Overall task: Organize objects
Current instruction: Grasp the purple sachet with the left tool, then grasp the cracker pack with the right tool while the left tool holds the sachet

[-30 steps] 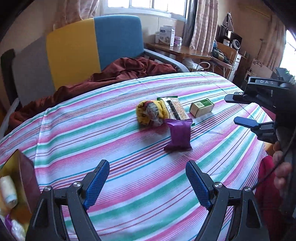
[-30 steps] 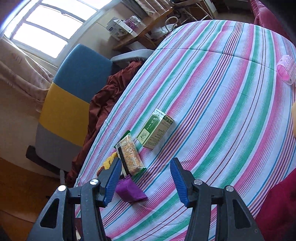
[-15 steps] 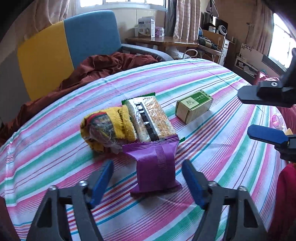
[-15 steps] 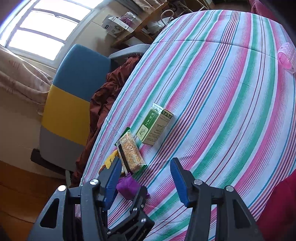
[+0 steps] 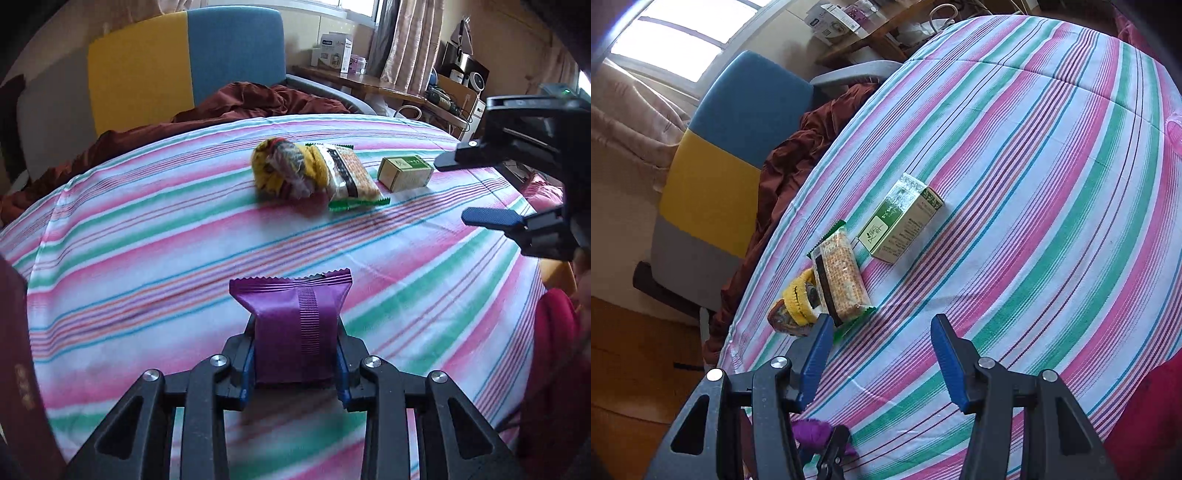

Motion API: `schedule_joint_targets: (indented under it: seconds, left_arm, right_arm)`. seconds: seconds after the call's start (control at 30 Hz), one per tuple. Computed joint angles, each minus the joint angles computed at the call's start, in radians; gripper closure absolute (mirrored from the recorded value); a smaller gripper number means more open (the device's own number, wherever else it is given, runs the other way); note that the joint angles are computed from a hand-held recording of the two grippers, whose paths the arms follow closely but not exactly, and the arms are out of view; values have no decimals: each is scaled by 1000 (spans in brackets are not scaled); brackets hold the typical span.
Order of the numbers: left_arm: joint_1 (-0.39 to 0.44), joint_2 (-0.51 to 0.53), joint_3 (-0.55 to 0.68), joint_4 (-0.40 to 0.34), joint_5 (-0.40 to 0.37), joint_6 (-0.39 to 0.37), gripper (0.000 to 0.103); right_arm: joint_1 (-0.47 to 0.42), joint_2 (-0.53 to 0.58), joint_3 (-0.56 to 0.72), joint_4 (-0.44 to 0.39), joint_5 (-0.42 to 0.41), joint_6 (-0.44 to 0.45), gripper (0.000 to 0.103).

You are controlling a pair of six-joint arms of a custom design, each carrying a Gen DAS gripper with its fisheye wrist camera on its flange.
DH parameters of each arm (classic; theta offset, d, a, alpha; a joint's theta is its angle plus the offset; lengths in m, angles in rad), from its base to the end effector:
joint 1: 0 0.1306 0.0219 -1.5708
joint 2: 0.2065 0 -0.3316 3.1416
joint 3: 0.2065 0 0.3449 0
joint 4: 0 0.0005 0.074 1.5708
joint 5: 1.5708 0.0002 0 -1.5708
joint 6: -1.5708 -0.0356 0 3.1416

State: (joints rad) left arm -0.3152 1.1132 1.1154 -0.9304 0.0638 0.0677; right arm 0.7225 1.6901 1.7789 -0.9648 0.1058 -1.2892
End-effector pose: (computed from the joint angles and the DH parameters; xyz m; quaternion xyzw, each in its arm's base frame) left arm 0.3318 -0.1111 0.3648 0.1271 0.9398 -0.0898 0.3041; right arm 0.4090 0.3549 0.3912 0.2798 0.8965 0.2605 0.2240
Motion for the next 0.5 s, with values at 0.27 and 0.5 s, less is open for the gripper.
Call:
schedule_joint_targets:
  seconds: [0.27, 0.5]
  left_arm:
    - [19, -205, -144, -37, -2, -17, 69]
    - [50, -215, -167, -1, 54, -36, 69]
  right_arm:
    - [13, 93, 136, -123, -30, 104, 47]
    - [25, 170, 254, -231, -21, 153, 48]
